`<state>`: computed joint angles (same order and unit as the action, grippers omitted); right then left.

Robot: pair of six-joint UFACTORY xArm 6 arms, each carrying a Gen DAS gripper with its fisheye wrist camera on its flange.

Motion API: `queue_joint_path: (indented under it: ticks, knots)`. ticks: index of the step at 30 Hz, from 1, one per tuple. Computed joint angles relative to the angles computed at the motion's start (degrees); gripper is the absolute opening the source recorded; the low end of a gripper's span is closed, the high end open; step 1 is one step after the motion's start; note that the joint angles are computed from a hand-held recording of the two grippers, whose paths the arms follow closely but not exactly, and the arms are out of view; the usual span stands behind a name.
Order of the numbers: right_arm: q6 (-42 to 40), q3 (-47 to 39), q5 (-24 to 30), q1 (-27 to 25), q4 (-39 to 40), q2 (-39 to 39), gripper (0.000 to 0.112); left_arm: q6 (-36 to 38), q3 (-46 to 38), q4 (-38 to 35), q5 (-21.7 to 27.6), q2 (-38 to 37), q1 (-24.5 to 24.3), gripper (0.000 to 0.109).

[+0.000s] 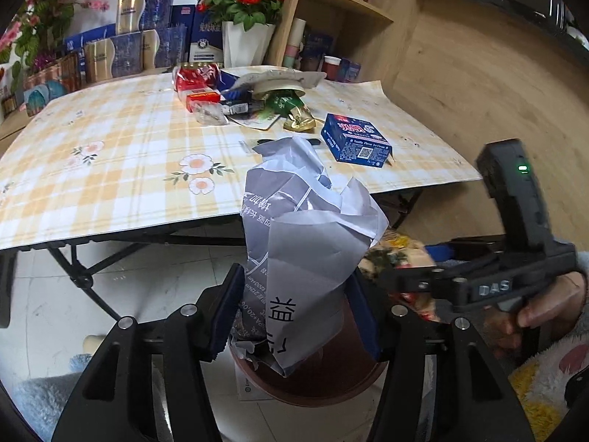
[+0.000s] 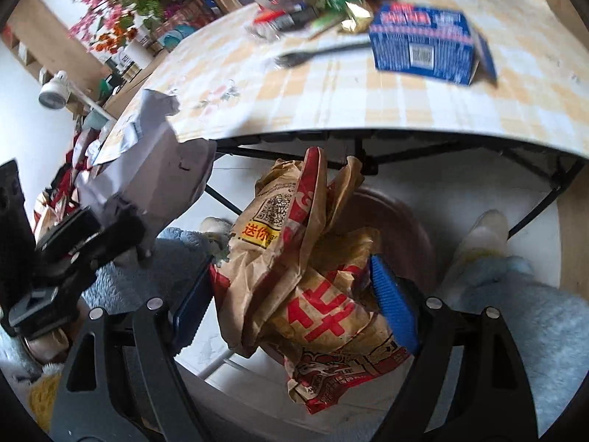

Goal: Collect trash
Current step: 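Lower both held items over the brown bin and open both grippers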

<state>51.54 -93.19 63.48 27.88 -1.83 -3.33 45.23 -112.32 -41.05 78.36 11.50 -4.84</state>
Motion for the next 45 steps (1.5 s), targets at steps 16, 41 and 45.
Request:
queue_joint_path:
  ticks: [16,41,45]
  knots:
    - [5.6,9.5,-10.5,-3.6,5.6,0.0,0.082,0.9,3.6,5.6,-4.0,0.6,-4.4,0.055]
    - [16.5,21.9,-18.9,-6.1,7.8,-4.8,0.088,-2.1,0.8,10.2,0.8,4.1,-6.0,0.055]
    - [17.4,22.0,-18.9,-5.9,6.1,-5.5,0.094,-1.7,1.4,10.2,0.6,3.8,-6.1,0.055]
